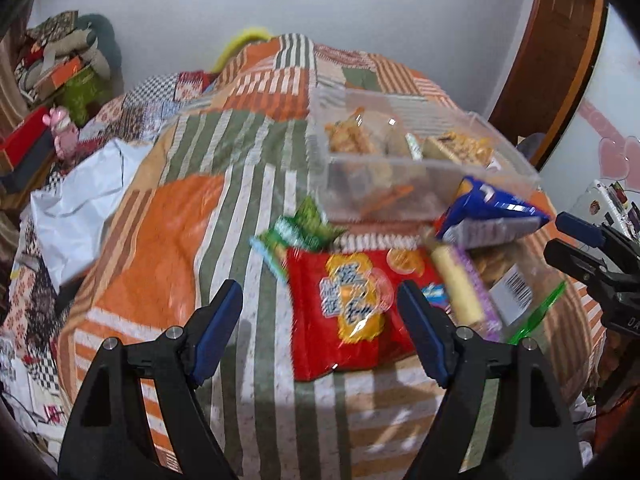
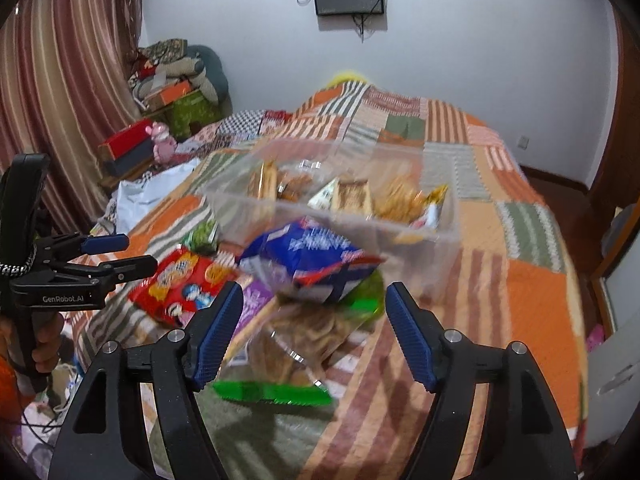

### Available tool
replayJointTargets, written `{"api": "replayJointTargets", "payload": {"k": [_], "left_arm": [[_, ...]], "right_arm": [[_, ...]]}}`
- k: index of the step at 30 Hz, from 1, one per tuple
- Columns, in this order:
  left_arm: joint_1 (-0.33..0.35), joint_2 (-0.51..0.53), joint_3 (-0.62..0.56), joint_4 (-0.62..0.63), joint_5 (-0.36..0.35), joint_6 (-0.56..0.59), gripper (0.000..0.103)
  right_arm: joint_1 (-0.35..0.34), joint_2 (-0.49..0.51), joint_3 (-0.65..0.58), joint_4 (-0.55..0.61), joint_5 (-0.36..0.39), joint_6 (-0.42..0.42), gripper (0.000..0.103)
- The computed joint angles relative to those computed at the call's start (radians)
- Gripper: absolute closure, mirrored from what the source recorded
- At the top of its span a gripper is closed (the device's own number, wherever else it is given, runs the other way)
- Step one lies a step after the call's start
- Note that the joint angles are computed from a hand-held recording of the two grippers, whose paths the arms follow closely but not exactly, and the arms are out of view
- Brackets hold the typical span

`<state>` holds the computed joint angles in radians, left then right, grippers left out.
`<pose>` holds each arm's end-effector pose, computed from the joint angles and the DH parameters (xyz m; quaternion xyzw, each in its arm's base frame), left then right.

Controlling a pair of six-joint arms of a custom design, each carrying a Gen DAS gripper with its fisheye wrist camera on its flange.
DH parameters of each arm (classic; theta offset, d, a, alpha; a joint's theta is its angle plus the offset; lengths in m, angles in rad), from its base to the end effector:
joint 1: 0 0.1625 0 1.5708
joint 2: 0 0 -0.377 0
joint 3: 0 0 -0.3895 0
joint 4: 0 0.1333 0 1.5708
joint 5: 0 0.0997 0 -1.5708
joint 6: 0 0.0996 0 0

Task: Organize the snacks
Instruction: 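Open both tools and withdraw them from the box toward the remaining snacks, then grasp red snack bag with left tool while right tool grasps green-strip cookie bag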

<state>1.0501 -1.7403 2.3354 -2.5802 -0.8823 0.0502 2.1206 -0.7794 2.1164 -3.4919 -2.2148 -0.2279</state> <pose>-0.0191 -0.4285 0.2855 0.1928 0.9035 -0.2653 0.2760 0.3164 -0.3755 0.0371 0.2601 -0.8752 0.3182 0.2554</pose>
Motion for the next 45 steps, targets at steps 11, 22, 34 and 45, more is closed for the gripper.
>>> {"api": "replayJointTargets", "payload": {"k": [11,22,34,45], "left_arm": [[0.059,0.051,-0.013,-0.002,-0.066,-0.009,0.023],[0.064,0.099,-0.02,-0.022,-0.143,-0.044,0.013],[0.035,0.162,-0.007,-0.06,-0.101,-0.028,0.0],[0.017,0.199,0.01,-0.124,-0.067,-0.014,0.0]], "right_arm": [[-0.042,0.022,-0.008,0.073,0.031,0.047,0.031],[-0.052,-0.032,0.062,0.053,0.011,0.037,0.031],[-0.065,-0.105,0.126,0.052,-0.005,0.062,0.031],[-0.093,-0.061,0.08,0.092,0.076,0.09,0.038]]}}
